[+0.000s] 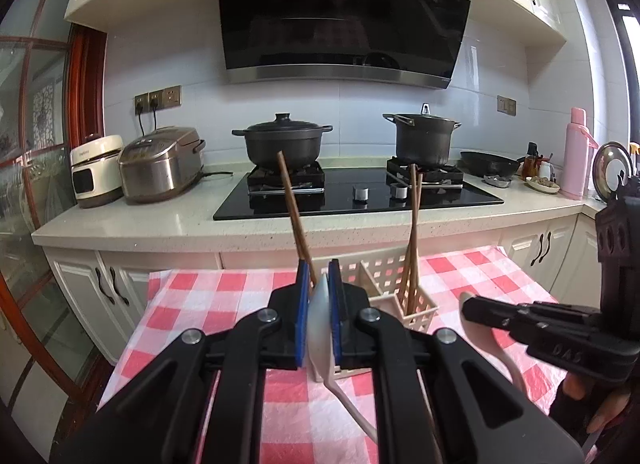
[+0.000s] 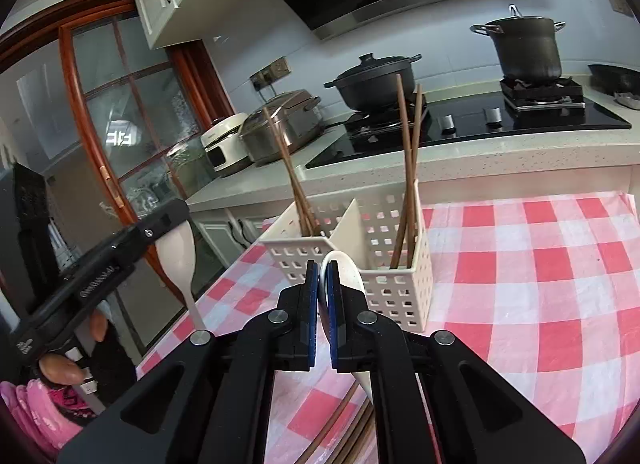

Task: Organize utensils
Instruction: 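Lift both held spoons and carry them toward the white caddy, then lower both spoons bowl-up into the white caddy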

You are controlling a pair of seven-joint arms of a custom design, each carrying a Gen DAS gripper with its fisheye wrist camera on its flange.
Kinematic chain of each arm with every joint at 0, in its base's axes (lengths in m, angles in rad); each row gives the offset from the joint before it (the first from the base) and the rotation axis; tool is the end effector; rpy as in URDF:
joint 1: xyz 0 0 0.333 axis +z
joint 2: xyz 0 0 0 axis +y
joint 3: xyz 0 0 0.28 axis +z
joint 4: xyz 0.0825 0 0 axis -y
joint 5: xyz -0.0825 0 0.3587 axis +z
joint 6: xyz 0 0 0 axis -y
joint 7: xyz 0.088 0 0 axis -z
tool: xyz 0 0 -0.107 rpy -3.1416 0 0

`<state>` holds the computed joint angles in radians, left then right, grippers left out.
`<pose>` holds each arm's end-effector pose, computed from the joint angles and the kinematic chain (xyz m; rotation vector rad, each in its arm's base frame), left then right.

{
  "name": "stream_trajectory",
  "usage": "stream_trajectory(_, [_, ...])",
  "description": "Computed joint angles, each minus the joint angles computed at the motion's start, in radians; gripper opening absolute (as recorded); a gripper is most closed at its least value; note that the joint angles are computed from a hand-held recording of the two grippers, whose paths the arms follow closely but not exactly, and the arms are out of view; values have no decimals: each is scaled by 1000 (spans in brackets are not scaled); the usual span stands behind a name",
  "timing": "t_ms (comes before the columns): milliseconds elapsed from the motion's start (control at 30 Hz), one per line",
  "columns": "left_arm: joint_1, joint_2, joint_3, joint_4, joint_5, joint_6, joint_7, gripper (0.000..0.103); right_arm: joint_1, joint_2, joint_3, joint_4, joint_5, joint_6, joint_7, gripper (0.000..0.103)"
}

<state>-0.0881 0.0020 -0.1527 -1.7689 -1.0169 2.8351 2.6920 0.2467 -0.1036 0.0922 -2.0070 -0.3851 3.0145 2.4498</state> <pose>0.5761 -0.0962 0.6234 -1.0705 1.9023 -1.3063 0.5110 0.2120 0.6067 -1.3182 1.5833 -0.5194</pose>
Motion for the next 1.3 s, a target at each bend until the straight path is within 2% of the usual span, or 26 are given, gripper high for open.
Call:
stream_trajectory(200, [-3,8,0,23,27,-15,-41,9,8,15,-14,15,68,1,-22,5])
stream_trajectory(433, [1,78,-22,147,89,0,-111,9,5,57,-19,87,80,-2,-29,5])
stream_trajectory(667, [1,200,-51,328,270,46,-264,9,7,161,-32,232,117,0,-79,5])
stream_trajectory(767, [6,252,-58,399,346,49,-341,9,16,201,-44,290,90,-7,-74,5])
stream_trajectory(1033, [15,367,-72,528,506,36,-484,9,87,286,-131,450,-209,-95,89,5])
stream_trajectory(1133, [17,398,-77,562,543,33,-523,9,102,305,-159,482,-322,-87,169,5])
stream_trajectory(1300, [18,443,-82,619,587,38,-569,9,108,331,-202,514,-459,-11,299,5])
